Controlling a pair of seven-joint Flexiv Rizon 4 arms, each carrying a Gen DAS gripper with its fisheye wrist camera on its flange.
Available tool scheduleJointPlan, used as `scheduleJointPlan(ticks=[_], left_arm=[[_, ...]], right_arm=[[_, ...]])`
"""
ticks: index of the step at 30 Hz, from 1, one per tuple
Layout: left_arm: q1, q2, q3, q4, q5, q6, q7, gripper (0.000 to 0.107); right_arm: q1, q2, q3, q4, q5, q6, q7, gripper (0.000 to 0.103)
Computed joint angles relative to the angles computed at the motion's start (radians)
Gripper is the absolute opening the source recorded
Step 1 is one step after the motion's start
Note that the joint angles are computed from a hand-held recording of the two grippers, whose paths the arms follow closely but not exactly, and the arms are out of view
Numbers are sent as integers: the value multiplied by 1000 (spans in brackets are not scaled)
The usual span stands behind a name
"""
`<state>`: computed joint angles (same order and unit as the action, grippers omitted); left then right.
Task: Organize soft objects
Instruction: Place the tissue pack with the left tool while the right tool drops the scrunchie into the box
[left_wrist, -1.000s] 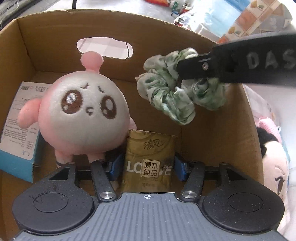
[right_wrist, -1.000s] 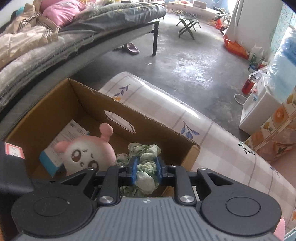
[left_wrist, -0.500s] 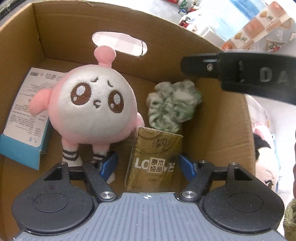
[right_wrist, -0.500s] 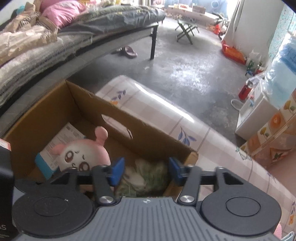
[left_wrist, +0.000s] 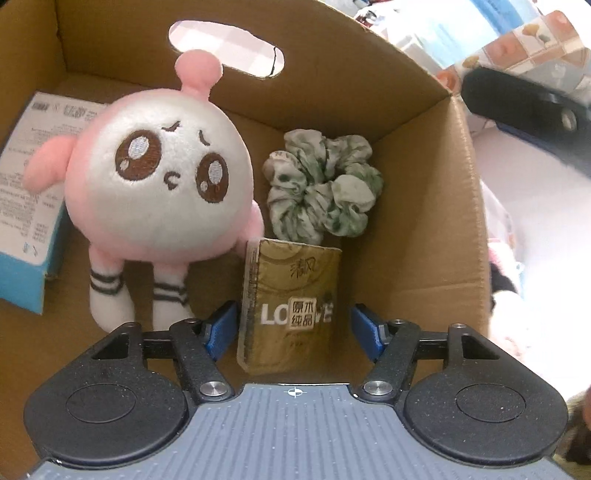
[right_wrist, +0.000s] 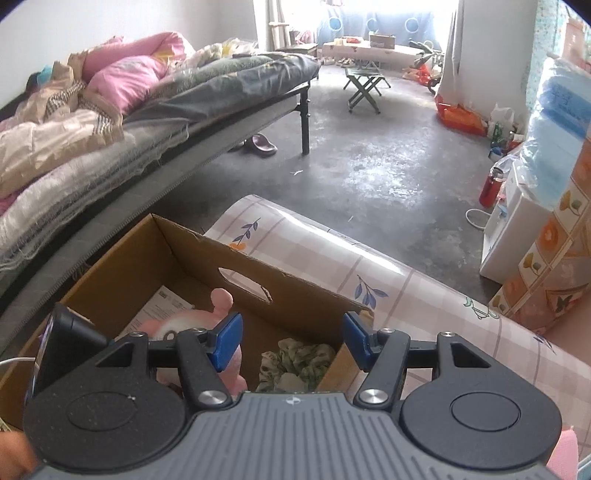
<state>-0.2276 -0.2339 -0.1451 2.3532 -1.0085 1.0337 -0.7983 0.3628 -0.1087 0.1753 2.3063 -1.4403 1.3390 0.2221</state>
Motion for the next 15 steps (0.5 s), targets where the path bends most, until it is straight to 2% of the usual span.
scheduleJointPlan(ticks=[2, 7, 11, 12, 15], left_arm=[[9, 8, 4, 0, -8, -18, 13, 69], [2, 64, 16, 31, -84, 4, 61, 72], [-12, 153, 45, 67, -129, 2, 87, 73], [-18, 174, 52, 80, -168, 9, 122, 74], [-53, 265, 71, 124, -231, 40, 154, 75]], right_arm=[[-8, 12, -3, 12, -19, 12, 29, 63], [-35, 49, -1, 39, -76, 45, 116, 63], [-72, 100, -4, 55, -215, 91, 270, 62], [-78, 113, -2, 59, -239, 98, 297, 61], [-67, 154, 27, 79, -196, 66, 281, 59]])
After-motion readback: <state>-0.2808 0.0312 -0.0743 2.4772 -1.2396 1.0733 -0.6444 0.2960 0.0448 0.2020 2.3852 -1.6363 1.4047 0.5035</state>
